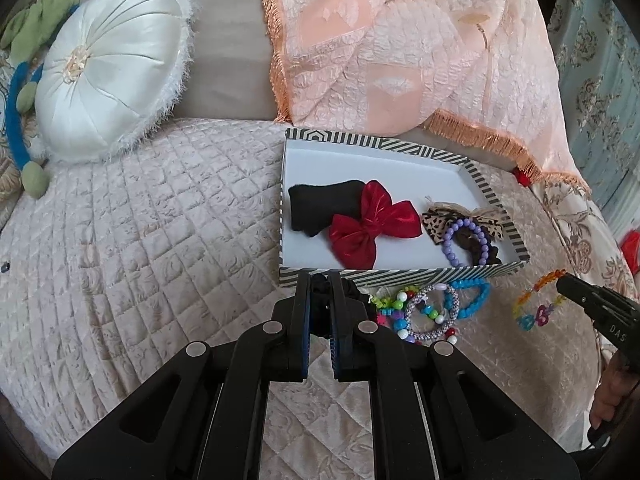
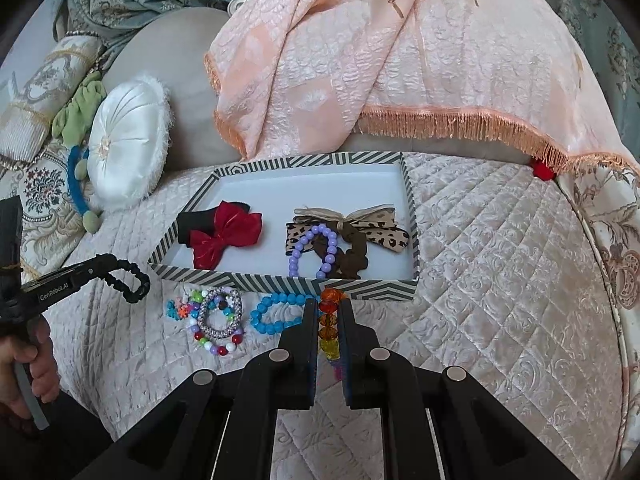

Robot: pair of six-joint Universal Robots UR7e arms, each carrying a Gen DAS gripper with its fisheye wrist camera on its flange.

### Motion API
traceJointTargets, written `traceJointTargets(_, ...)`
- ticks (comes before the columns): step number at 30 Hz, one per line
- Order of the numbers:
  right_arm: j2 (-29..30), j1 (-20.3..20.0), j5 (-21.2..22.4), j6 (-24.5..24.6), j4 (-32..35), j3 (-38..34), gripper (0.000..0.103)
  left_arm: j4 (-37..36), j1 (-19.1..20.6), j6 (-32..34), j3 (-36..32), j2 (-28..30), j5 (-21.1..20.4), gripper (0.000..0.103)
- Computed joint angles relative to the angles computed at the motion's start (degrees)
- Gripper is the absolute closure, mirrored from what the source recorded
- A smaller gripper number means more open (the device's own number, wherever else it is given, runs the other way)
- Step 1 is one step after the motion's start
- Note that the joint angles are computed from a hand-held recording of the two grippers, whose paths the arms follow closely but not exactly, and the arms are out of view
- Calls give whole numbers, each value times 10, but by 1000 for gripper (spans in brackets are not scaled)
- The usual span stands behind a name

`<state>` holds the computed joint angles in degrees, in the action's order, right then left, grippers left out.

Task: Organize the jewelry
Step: 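Lift the black hair tie with the left tool while the right lifts the amber bracelet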

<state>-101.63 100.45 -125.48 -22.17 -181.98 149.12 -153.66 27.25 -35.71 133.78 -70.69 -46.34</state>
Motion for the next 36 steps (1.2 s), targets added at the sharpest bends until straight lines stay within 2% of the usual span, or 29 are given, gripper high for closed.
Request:
traceJointTargets(15,12,5,-24,10,-2,0,95,23,-13,-4,-1,11,29,97)
traceJointTargets(36,21,-1,-25,3,-16,1,95,27,-10,-8,-3,13,27,97)
